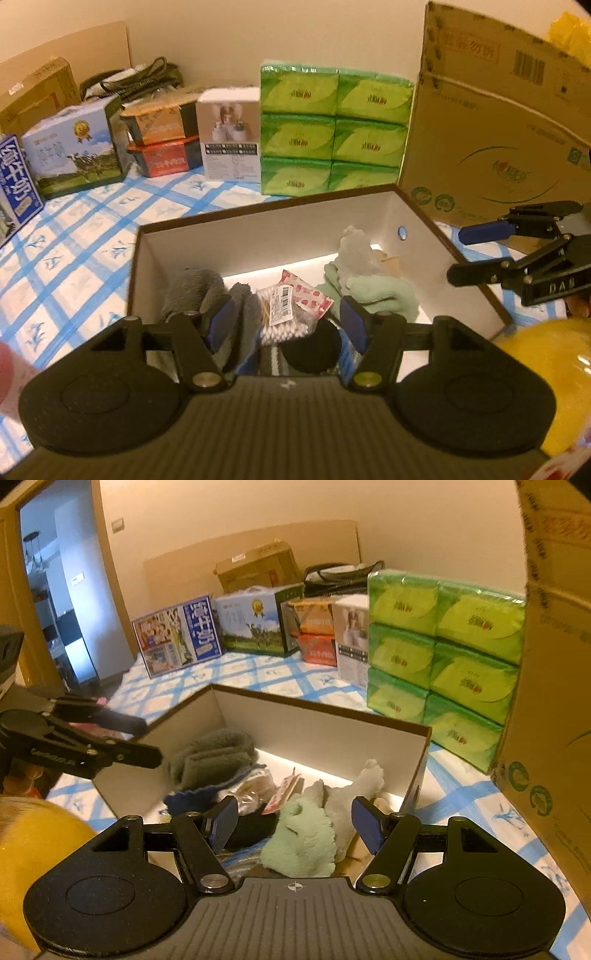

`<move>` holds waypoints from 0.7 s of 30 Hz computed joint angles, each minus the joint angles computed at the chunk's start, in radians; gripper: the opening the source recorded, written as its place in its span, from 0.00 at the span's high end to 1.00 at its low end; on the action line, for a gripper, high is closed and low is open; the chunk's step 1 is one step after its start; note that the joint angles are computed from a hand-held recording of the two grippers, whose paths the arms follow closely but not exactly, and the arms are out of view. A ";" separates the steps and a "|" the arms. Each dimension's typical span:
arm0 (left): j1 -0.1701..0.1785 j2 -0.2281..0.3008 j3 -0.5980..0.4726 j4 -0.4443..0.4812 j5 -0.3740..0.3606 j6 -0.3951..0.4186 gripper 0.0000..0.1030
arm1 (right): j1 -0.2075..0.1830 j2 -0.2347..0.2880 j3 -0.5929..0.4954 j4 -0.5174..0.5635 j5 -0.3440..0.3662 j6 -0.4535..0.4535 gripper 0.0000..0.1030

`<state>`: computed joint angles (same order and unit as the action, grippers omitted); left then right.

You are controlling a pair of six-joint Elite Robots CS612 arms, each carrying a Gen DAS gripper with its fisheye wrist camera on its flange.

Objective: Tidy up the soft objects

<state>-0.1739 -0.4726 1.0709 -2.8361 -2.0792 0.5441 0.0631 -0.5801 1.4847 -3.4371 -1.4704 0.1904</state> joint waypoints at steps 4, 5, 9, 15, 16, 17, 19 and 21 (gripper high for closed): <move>0.014 -0.047 0.069 -0.036 -0.011 -0.006 0.41 | 0.010 -0.032 0.049 -0.038 -0.017 0.019 0.34; 0.018 -0.059 0.088 -0.044 -0.014 -0.004 0.41 | 0.012 -0.038 0.061 -0.049 -0.022 0.028 0.34; 0.037 -0.114 0.174 -0.103 -0.036 -0.015 0.37 | 0.030 -0.072 0.122 -0.106 -0.051 0.075 0.34; 0.070 -0.200 0.320 -0.205 -0.060 -0.060 0.29 | 0.080 -0.121 0.211 -0.198 -0.115 0.130 0.28; 0.076 -0.215 0.344 -0.218 -0.060 -0.064 0.27 | 0.091 -0.127 0.223 -0.213 -0.128 0.137 0.26; 0.081 -0.228 0.365 -0.233 -0.061 -0.066 0.24 | 0.103 -0.132 0.235 -0.228 -0.139 0.149 0.24; 0.093 -0.256 0.417 -0.271 -0.058 -0.069 0.23 | 0.127 -0.143 0.257 -0.250 -0.160 0.179 0.23; 0.104 -0.279 0.459 -0.300 -0.060 -0.072 0.23 | 0.154 -0.150 0.273 -0.263 -0.190 0.204 0.22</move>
<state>-0.0702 -0.7520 1.5303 -3.1357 -2.1394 0.4721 0.2172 -0.7303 1.7579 -3.7004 -1.6601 0.3941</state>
